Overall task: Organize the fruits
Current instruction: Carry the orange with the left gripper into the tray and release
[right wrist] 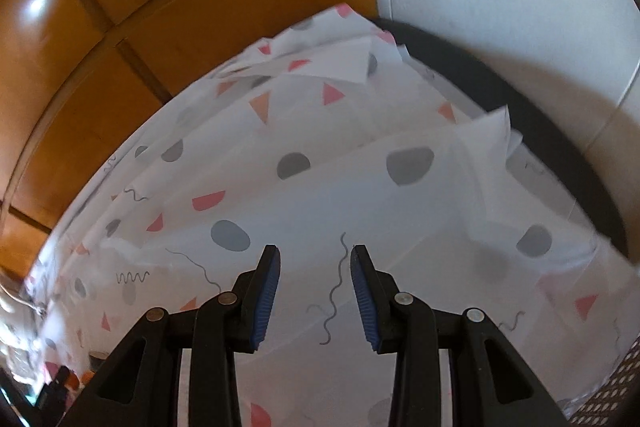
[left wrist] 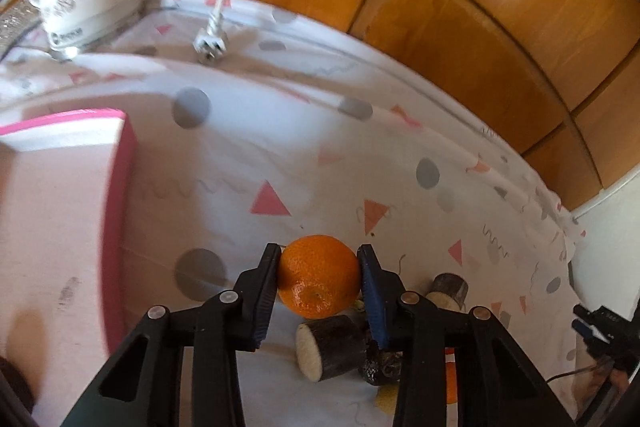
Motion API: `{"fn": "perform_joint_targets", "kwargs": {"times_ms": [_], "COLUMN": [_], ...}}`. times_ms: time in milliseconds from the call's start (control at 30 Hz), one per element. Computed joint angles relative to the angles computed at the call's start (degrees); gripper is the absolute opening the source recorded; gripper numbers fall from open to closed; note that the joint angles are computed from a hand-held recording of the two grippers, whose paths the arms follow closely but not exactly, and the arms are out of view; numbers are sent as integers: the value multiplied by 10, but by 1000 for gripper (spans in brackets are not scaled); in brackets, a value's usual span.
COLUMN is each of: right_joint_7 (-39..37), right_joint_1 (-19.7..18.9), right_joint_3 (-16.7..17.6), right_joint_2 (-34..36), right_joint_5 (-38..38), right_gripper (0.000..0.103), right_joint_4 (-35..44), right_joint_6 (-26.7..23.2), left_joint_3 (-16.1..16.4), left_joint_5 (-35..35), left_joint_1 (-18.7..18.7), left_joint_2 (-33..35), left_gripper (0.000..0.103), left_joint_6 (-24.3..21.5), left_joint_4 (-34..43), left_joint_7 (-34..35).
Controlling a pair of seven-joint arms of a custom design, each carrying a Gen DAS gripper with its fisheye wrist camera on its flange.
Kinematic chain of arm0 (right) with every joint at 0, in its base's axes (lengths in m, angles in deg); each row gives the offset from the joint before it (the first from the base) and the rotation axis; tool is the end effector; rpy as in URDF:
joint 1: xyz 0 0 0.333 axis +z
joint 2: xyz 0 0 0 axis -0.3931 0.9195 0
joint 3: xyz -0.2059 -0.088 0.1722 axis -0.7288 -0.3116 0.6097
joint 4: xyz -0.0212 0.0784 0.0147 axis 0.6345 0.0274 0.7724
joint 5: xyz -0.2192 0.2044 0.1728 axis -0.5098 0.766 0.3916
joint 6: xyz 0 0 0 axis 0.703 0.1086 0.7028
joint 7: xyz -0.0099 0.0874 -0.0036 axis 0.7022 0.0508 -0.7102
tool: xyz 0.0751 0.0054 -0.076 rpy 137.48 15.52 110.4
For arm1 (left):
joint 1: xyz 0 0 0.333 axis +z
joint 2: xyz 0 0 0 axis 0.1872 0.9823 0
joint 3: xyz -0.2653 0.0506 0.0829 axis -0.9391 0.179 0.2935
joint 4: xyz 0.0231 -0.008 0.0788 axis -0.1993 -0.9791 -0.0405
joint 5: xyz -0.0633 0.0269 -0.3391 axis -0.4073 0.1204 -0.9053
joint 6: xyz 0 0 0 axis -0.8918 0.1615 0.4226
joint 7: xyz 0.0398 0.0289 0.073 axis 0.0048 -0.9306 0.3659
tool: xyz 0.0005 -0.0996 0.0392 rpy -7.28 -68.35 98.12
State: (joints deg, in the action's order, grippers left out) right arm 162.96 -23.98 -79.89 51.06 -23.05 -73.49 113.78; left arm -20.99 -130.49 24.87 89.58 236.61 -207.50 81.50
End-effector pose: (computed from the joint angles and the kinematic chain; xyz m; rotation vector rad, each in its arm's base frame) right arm 0.4790 -0.0140 0.3542 -1.0836 2.4968 -0.3773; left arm 0.5492 -0.0345 0.3151 -2.2103 1.8155 -0.8927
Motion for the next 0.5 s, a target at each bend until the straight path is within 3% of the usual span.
{"fn": "perform_joint_targets", "kwargs": {"times_ms": [300,433,500], "right_joint_7": [21,55,53], "right_joint_1": [-7,-20,-24], "right_joint_3": [-3,-7,-8], "right_joint_2": [-1,-8,-11], "right_joint_5": [2,-11,6], "right_gripper": [37,37,37], "right_joint_4": [-6,-20,-29], "right_joint_6": [6,15,20], "left_joint_3": [10,43,77], "left_joint_5": [-59,-70,-37], "left_joint_1": [13,-6,-24], "left_joint_2": [-44,-67,-76], "left_gripper": [39,39,39], "left_joint_6": [13,26,42], "left_joint_4": [-34,-55,-69], "left_joint_7": [44,40,1]}}
